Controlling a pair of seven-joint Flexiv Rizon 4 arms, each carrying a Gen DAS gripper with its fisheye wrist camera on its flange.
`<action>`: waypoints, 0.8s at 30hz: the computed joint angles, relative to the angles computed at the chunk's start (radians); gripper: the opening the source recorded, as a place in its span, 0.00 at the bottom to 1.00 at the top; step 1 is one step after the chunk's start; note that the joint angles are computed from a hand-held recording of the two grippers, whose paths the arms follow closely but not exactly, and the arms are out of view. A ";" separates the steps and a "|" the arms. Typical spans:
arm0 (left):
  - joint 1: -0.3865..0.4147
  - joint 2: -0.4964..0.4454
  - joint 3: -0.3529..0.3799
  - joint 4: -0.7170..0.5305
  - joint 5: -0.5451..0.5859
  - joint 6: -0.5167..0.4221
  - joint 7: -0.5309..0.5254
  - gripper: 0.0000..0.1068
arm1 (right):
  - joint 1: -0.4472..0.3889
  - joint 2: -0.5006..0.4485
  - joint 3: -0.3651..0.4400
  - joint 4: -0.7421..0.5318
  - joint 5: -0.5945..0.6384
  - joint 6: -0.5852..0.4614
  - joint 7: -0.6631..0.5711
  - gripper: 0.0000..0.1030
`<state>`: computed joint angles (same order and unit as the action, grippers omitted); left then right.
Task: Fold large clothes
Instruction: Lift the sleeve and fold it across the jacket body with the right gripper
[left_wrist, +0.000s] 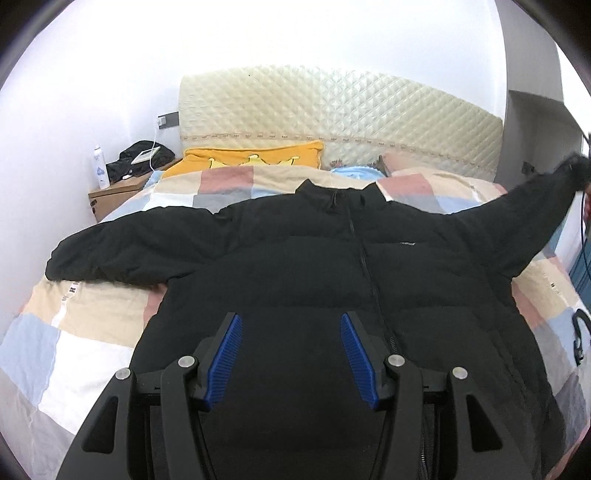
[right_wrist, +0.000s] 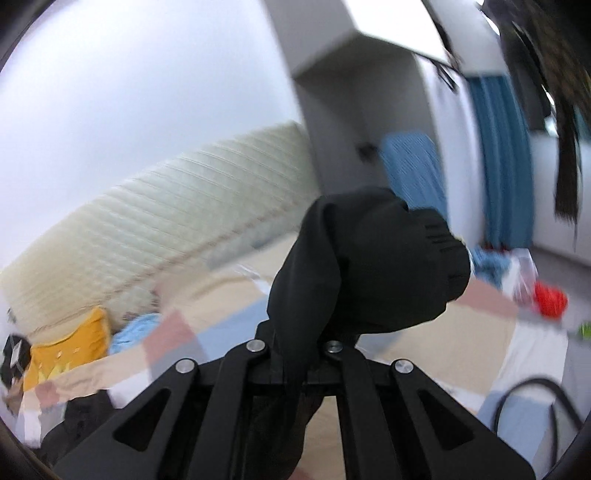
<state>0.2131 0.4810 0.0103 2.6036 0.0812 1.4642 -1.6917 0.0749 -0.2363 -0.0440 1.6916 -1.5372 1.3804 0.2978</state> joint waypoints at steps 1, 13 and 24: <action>-0.013 0.002 0.015 0.001 -0.010 0.001 0.009 0.52 | 0.020 0.010 0.014 -0.013 0.009 -0.017 -0.023 0.03; -0.181 0.056 0.193 0.061 -0.205 0.105 0.291 0.52 | 0.298 -0.042 0.089 -0.162 0.094 -0.171 -0.289 0.03; -0.220 0.037 0.314 0.082 -0.379 0.192 0.393 0.52 | 0.545 -0.306 0.107 -0.316 0.271 -0.121 -0.540 0.03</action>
<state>-0.0072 0.5180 0.3238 2.6853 -0.2980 1.6562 -1.2985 0.6194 -0.5421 0.0626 1.3753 -1.2663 1.2590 -0.2419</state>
